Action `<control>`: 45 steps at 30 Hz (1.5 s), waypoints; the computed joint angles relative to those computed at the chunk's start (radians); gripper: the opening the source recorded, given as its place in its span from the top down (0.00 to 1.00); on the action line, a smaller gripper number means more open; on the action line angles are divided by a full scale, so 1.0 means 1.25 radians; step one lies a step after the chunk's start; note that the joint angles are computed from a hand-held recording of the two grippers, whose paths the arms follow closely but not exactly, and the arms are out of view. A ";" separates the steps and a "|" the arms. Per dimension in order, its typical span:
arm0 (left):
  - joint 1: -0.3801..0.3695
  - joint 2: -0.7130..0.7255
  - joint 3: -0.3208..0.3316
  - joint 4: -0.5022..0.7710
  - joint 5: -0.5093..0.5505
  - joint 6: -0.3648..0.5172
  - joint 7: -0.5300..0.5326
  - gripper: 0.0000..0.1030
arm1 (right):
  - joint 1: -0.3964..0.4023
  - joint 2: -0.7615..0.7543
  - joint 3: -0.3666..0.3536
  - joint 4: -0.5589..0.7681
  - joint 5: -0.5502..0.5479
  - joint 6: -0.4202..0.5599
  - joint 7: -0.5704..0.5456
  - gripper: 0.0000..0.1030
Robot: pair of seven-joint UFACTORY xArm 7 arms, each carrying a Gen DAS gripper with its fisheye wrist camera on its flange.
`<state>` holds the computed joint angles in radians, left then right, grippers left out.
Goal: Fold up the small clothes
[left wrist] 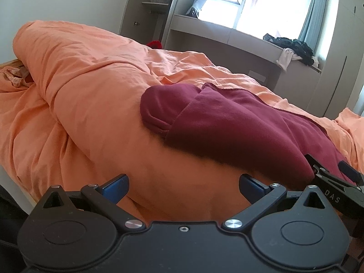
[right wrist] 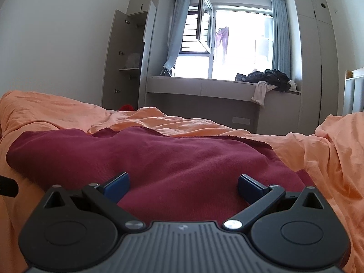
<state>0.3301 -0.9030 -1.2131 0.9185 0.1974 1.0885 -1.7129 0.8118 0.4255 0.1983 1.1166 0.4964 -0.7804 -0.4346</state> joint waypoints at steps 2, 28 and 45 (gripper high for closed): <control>-0.005 -0.014 0.006 -0.007 0.002 -0.008 -0.009 0.00 | 0.000 0.001 0.000 0.001 0.000 0.000 0.001 0.00; -0.069 0.151 0.158 -0.071 0.193 -0.205 -0.184 0.00 | 0.028 0.042 0.002 0.035 0.058 -0.040 -0.029 0.00; -0.068 0.061 0.125 -0.142 0.304 -0.269 -0.449 0.02 | 0.030 0.050 0.006 0.034 0.064 -0.062 -0.024 0.00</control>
<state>0.2454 -0.8268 -1.0573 0.7411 0.5778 0.7520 -2.2746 0.8497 0.4880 0.2057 1.1595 0.5761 -0.8574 -0.4641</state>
